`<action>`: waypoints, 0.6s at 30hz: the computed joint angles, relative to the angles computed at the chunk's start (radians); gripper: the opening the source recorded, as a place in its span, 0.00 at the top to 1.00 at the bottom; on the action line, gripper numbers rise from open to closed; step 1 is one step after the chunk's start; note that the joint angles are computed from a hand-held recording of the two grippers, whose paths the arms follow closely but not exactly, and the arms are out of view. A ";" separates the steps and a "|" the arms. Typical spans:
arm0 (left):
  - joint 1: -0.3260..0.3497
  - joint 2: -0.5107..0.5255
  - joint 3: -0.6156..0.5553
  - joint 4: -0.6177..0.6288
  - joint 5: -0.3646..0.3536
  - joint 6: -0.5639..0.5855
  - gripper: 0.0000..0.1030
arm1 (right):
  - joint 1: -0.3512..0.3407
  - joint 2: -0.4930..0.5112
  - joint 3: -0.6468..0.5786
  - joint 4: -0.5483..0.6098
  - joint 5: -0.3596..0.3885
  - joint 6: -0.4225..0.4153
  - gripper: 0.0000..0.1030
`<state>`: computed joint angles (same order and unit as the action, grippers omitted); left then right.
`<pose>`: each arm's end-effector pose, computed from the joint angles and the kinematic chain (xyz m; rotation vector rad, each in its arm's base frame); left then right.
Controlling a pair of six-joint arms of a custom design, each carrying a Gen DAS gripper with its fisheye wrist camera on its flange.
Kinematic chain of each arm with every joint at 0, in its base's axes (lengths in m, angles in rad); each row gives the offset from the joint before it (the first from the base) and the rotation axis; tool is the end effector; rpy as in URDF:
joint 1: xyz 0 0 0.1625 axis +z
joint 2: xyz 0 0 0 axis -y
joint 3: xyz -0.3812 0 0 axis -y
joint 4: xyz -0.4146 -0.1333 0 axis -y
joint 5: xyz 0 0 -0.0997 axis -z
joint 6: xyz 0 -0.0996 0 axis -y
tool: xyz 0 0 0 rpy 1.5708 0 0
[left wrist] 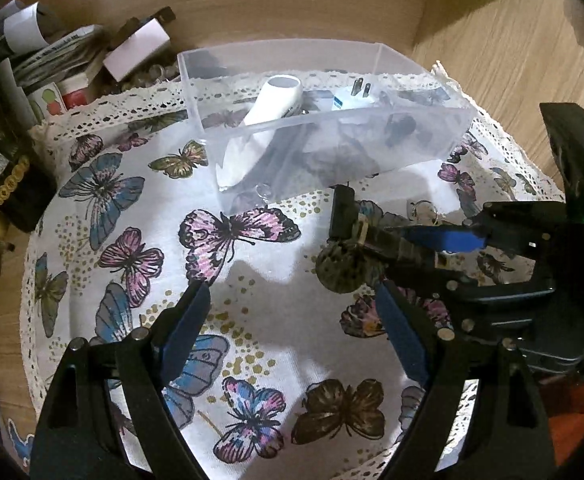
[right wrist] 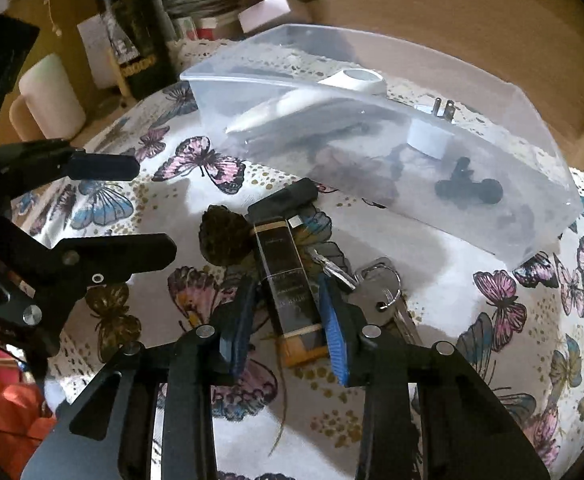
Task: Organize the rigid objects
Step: 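Grasp the black spiky ball with the left tool while the right grasps the black-and-gold block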
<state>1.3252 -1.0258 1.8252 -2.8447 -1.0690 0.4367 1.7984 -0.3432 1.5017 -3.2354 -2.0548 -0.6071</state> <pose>0.0262 -0.6408 0.1591 0.7036 2.4539 -0.5510 0.2325 -0.6185 -0.1179 0.8773 -2.3767 0.5244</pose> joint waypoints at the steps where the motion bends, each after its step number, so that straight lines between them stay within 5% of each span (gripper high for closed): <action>1: 0.001 0.003 -0.005 0.009 -0.002 -0.004 0.17 | 0.000 0.002 -0.003 -0.001 0.004 0.009 0.74; 5: -0.001 0.011 -0.010 0.010 -0.014 -0.003 0.18 | 0.009 0.036 -0.029 -0.076 -0.034 0.005 0.79; 12: -0.024 0.058 -0.034 0.018 -0.003 0.027 0.36 | 0.001 -0.018 0.033 -0.154 0.004 0.061 0.79; 16: -0.025 0.101 -0.072 0.049 0.011 0.025 0.63 | 0.001 -0.032 0.053 -0.180 -0.006 0.083 0.79; 18: -0.028 0.110 -0.066 0.012 0.024 0.032 0.68 | -0.001 -0.048 0.073 -0.197 -0.007 0.086 0.79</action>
